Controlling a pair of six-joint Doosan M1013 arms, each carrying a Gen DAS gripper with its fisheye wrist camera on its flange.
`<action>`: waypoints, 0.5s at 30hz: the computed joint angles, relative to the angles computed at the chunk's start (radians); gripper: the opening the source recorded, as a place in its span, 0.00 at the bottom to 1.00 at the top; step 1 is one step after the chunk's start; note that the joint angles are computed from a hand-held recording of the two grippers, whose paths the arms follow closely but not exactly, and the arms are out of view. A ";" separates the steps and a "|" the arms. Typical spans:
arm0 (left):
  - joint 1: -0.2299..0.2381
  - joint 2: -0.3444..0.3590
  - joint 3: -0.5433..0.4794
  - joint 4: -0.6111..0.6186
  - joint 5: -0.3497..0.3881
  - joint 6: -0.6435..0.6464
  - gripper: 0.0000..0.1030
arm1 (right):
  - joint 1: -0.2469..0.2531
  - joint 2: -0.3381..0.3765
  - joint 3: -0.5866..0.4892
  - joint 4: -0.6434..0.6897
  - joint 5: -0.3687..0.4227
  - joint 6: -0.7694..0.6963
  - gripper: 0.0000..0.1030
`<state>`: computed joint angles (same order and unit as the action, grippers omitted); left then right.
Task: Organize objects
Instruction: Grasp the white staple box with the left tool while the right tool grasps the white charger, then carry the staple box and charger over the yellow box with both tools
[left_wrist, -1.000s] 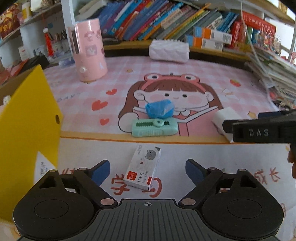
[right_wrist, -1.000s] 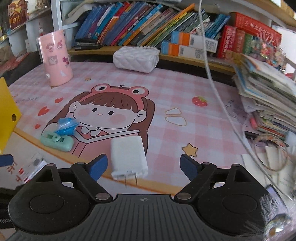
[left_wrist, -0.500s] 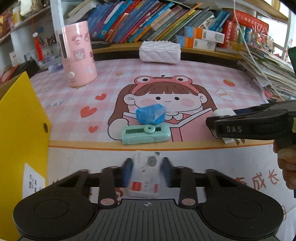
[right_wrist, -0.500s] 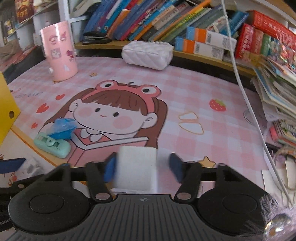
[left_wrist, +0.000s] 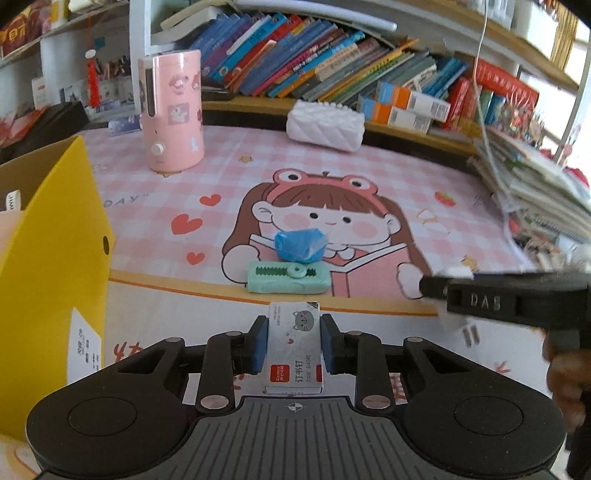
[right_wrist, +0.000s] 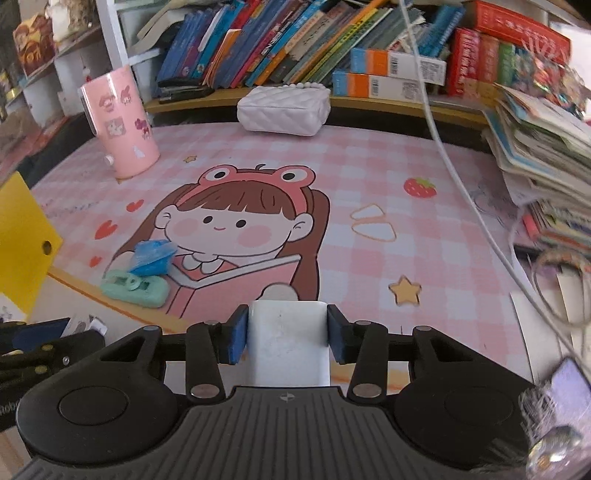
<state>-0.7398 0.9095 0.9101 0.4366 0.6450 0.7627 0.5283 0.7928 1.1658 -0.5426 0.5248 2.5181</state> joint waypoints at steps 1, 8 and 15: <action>0.001 -0.007 0.010 -0.006 -0.010 -0.005 0.27 | 0.002 -0.009 0.011 0.002 -0.003 0.010 0.40; -0.001 -0.069 0.102 -0.009 -0.094 -0.056 0.27 | 0.022 -0.060 0.076 0.006 -0.030 0.072 0.40; 0.002 -0.133 0.209 0.012 -0.169 -0.137 0.27 | 0.047 -0.091 0.108 0.049 -0.019 0.103 0.40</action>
<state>-0.7380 0.7761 1.1189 0.4487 0.4762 0.6260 0.5758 0.7018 1.2733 -0.4941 0.5057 2.6206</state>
